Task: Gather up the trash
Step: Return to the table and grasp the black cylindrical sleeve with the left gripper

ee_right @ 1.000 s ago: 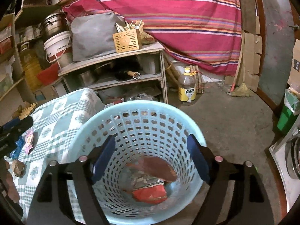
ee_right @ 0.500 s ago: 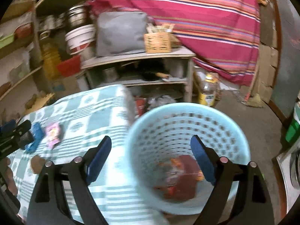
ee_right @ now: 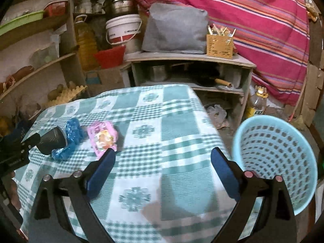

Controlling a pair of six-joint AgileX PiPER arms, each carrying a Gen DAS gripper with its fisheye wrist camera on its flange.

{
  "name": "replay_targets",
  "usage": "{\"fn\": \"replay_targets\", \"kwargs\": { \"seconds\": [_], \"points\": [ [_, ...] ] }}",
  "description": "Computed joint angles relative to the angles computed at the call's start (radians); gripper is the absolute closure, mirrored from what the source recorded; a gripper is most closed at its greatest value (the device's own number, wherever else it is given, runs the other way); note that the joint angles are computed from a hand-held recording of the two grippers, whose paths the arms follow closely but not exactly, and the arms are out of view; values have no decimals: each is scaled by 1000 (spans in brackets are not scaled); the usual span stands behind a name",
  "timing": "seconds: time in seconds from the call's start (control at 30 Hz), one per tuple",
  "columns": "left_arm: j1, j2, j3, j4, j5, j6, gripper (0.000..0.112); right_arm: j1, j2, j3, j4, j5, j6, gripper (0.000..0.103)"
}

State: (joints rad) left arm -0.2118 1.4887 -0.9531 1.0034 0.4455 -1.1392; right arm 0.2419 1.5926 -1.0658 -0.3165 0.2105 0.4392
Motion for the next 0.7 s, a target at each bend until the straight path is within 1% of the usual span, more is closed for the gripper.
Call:
{"fn": "replay_targets", "kwargs": {
  "seconds": [0.03,0.07,0.1,0.17,0.27,0.3,0.4,0.43,0.47,0.57,0.63,0.7],
  "points": [
    [21,9,6,-11,-30,9,15,8,11,-4,-47,1,38,10],
    [44,27,3,-19,-55,7,15,20,27,-12,-127,10,111,10],
    [53,46,-13,-48,-54,35,15,27,38,-20,-167,19,146,10],
    [78,88,-58,-158,-74,158,15,30,55,-32,-169,29,148,10],
    [84,132,-98,-221,-81,212,15,26,69,-43,-137,30,122,10],
    [85,149,-114,-266,-83,255,15,26,73,-48,-130,31,114,10],
    [76,185,-150,-290,-78,269,15,30,93,-70,-145,42,123,10],
    [75,200,-169,-326,-74,298,15,32,100,-77,-133,46,111,10],
    [72,211,-182,-337,-68,304,15,33,103,-80,-122,45,102,10],
    [57,229,-194,-255,-47,229,15,43,106,-79,-124,42,100,10],
    [66,233,-196,-275,-53,246,17,58,105,-74,-155,41,124,10],
    [80,236,-195,-302,-52,278,22,73,104,-70,-179,41,145,10]
  ]
}}
